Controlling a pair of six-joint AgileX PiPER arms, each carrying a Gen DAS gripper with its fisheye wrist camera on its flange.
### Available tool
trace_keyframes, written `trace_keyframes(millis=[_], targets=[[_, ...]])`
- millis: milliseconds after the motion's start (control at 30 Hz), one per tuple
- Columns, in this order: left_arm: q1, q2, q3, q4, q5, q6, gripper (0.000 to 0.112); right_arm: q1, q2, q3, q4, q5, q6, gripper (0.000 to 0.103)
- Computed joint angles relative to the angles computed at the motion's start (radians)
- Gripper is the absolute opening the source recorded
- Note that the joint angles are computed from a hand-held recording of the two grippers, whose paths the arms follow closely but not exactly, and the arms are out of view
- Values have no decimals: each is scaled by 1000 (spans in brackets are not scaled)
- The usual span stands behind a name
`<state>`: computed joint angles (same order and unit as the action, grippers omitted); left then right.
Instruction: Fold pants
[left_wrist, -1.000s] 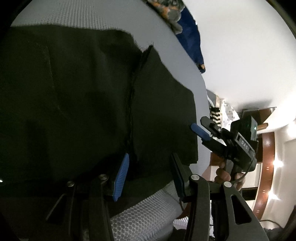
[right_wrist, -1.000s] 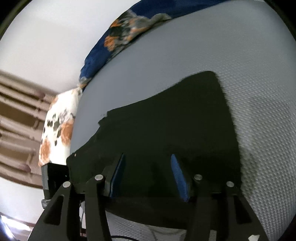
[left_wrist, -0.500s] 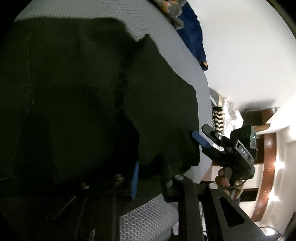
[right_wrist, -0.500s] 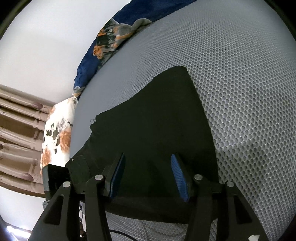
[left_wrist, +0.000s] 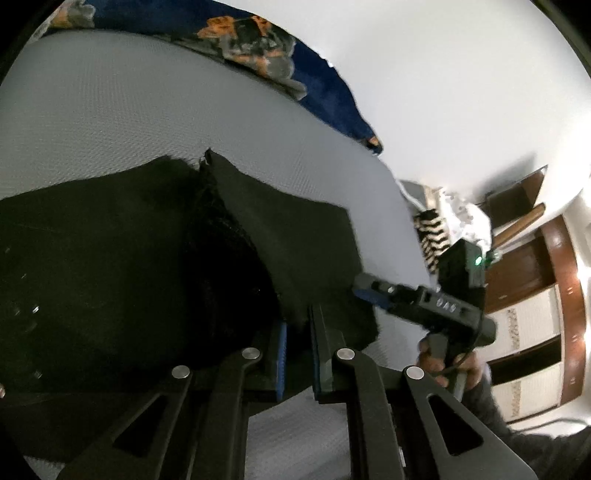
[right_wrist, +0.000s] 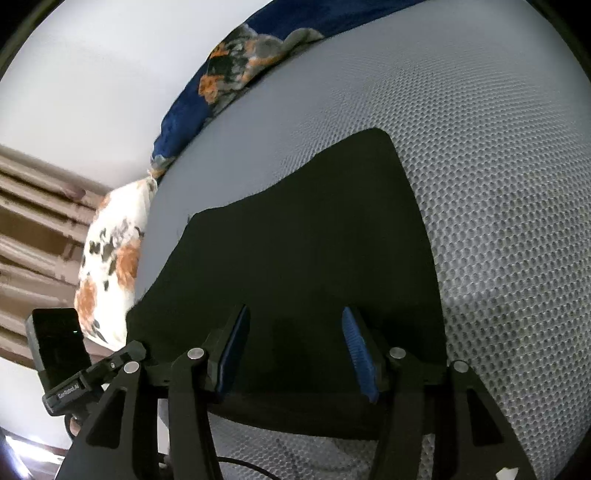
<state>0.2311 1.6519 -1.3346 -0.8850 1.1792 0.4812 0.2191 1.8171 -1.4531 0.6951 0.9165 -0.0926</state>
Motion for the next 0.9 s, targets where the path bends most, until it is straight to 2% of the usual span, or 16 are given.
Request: trace_keyframes(millis=[200, 367, 500, 600, 733, 900], targets=[[20, 23, 113, 93, -23, -1, 10, 50, 32, -24, -97, 8, 46, 49], [22, 77, 99, 109, -8, -31, 12, 116, 61, -104, -260, 48, 126, 52], [-18, 28, 93, 209, -61, -41, 17, 165, 81, -193, -416, 55, 189, 52], [-48, -7, 76, 310, -118, -83, 21, 175, 114, -285, -503, 45, 227, 52], [-53, -16, 67, 338, -174, -103, 22, 183, 209, -451, -646, 74, 279, 52], [-78, -3, 55, 295, -208, -50, 22, 174, 365, -664, -703, 176, 295, 51]])
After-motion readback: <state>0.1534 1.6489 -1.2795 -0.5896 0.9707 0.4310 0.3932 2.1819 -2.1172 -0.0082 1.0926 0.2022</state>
